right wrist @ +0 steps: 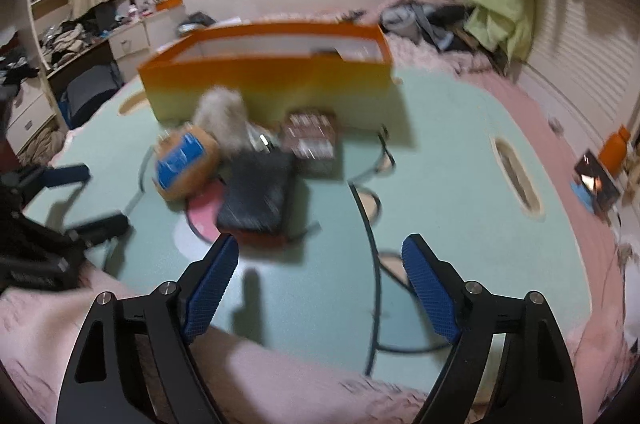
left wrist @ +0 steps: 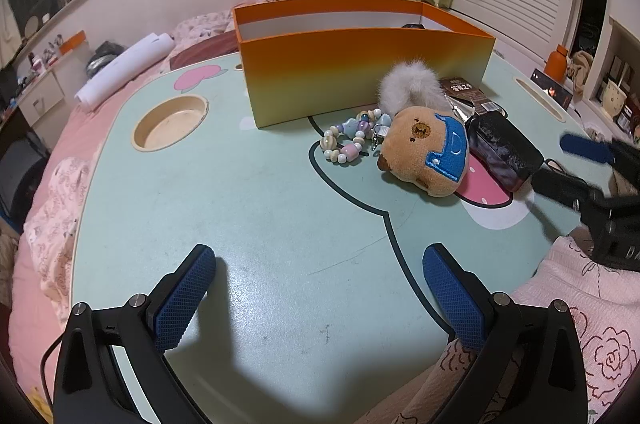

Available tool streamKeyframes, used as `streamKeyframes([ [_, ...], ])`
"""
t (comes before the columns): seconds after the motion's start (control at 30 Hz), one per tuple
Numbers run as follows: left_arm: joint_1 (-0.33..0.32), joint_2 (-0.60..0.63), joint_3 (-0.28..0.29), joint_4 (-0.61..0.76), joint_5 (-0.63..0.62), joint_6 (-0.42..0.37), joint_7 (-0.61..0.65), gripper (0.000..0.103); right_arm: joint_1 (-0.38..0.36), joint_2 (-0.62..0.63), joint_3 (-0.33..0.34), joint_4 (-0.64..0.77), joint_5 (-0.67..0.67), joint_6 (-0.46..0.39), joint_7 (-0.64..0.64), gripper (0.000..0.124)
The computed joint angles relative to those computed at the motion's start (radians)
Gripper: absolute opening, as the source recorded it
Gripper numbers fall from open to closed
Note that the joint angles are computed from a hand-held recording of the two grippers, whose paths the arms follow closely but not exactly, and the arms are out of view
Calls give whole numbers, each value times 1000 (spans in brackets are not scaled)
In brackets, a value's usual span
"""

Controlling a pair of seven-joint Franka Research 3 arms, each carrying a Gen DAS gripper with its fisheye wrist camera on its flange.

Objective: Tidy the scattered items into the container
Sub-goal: 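Grasp the black wallet on the table with the right tool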

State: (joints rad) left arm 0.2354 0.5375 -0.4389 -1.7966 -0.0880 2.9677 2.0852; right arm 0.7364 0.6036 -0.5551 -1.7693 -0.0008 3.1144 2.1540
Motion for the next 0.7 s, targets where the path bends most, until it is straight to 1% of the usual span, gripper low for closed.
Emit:
streamKeyframes([
  [0.07,0,0,0,0,1,0,0,103,-50,9,52,46,5,-4,-28,83],
  [0.13,1,0,-1,-1,1,0,0,103,-115,22,121,102,12,-30,-65,77],
  [0.17,1,1,-1,0,1,0,0,103,-146,28,155,127,13,-45,-82,76],
  [0.23,1,1,-1,1,2,-1,0,103,-179,35,192,151,13,-62,-95,72],
  [0.3,1,1,-1,1,2,-1,0,103,-212,38,235,167,11,-68,-119,72],
  [0.37,2,2,-2,0,2,0,1,103,-269,46,308,192,19,-90,-170,72],
  [0.4,2,2,-2,0,2,0,1,103,-310,52,358,209,30,-110,-204,68],
  [0.43,3,2,-3,0,2,0,2,103,-333,62,388,229,50,-130,-234,59],
  [0.47,5,2,-5,1,1,0,4,103,-330,67,383,231,43,-126,-227,55],
  [0.5,6,3,-6,1,0,-1,4,103,-332,65,387,227,47,-119,-232,48],
  [0.53,6,4,-6,2,0,1,4,103,-330,59,389,212,51,-98,-235,48],
  [0.57,5,6,-5,2,0,3,3,103,-311,52,369,191,51,-76,-223,48],
  [0.63,12,4,-16,4,-6,1,4,102,-248,38,298,144,49,-27,-180,47],
  [0.7,53,2,-66,1,-33,6,39,99,-166,17,206,75,58,47,-136,47],
])
